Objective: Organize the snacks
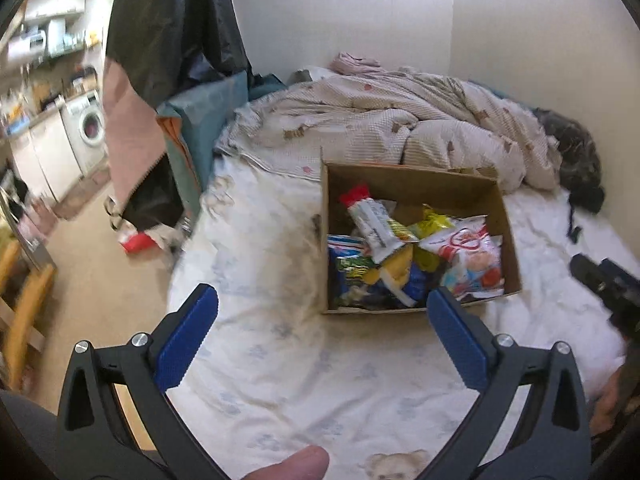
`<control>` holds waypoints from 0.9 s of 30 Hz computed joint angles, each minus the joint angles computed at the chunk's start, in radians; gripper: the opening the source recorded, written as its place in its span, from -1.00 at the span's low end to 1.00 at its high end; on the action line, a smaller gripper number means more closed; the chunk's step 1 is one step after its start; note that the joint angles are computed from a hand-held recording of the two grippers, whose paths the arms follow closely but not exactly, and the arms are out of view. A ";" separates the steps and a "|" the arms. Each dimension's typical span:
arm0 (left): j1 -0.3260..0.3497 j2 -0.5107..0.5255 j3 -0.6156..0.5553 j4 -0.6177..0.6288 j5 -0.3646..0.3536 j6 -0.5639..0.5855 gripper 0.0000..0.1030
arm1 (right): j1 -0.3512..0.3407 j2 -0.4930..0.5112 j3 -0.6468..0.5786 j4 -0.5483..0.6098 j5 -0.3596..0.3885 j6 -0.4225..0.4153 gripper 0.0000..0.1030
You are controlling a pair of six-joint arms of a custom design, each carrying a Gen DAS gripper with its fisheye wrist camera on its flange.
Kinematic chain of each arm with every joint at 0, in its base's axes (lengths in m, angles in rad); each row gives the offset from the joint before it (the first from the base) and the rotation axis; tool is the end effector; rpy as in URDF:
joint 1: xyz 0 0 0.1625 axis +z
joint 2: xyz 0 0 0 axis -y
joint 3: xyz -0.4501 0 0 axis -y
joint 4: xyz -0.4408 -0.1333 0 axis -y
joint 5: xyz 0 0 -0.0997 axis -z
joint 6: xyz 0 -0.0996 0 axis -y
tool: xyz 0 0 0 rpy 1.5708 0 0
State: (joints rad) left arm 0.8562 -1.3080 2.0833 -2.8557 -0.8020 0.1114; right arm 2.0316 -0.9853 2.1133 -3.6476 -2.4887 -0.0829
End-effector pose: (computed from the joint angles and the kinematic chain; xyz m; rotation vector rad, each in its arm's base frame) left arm -0.2099 -0.5510 0.2748 0.7344 2.3082 -0.8886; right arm 0.2908 -0.4639 0.1851 0.0507 -2.1725 1.2579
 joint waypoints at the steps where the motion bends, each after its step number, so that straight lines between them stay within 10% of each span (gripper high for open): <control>1: 0.001 0.001 0.000 -0.001 -0.001 -0.006 1.00 | 0.005 0.019 -0.012 -0.030 -0.014 -0.038 1.00; 27: -0.010 0.016 0.017 -0.038 0.021 0.018 1.00 | -0.003 0.051 -0.045 0.077 -0.016 -0.007 1.00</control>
